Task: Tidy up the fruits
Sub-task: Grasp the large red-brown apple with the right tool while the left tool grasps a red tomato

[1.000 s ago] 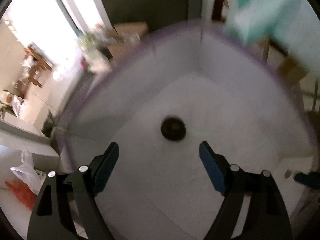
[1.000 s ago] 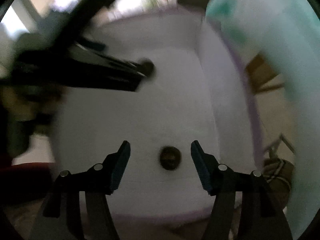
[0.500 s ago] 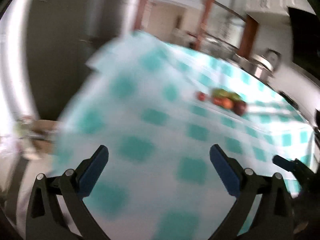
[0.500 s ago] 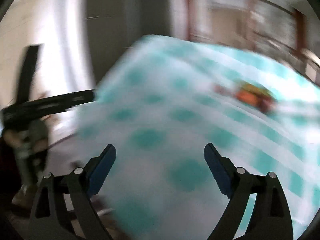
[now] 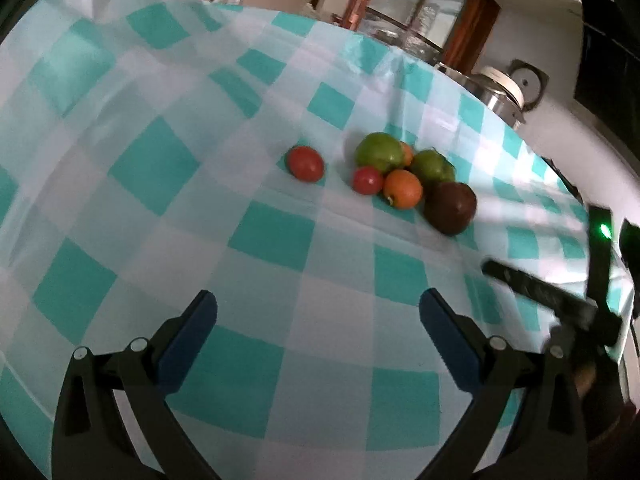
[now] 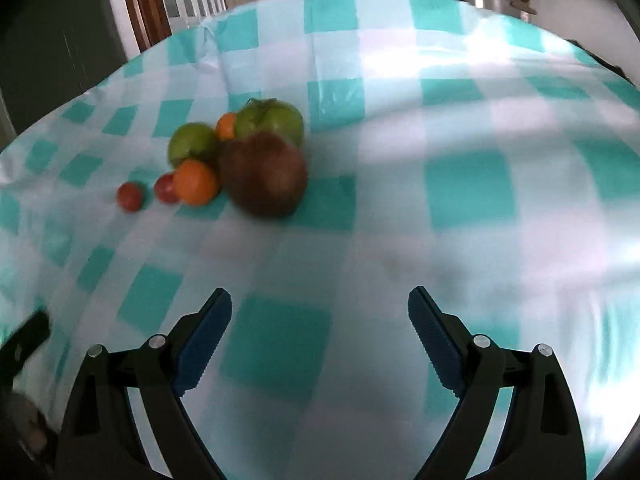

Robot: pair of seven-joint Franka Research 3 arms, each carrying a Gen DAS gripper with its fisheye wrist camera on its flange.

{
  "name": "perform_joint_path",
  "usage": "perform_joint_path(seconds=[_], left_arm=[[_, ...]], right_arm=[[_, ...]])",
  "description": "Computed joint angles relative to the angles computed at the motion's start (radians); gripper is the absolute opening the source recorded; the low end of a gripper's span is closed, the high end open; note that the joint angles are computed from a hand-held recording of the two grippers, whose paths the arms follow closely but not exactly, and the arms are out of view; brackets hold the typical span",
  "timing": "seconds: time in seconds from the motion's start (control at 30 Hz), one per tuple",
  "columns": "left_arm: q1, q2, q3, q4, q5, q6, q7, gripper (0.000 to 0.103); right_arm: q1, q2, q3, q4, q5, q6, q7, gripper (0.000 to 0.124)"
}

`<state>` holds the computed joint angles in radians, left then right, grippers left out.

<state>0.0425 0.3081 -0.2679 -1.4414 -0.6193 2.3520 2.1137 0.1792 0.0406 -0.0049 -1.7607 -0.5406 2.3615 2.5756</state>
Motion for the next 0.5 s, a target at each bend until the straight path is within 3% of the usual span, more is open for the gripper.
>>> perform_joint_path(seconds=[0.13,0.37,0.5], left_arm=[[0.005,0.006,-0.001,0.012,-0.006,-0.016,-0.002,0.101],[-0.001,0.013,0.002,0.023,0.012,-0.031,-0.020,0.101],[-0.020,0.021,0.012,0.037,0.070,-0.038,-0.062,0.101]], right_arm=[[-0.010,0.156,-0.021,0.183,0.103,-0.056,-0.171,0.087],[0.033,0.299,-0.079,0.384,0.135,-0.164,-0.276,0.085],[0.028,0.295,-0.087,0.364,0.187,-0.100,-0.312,0.074]])
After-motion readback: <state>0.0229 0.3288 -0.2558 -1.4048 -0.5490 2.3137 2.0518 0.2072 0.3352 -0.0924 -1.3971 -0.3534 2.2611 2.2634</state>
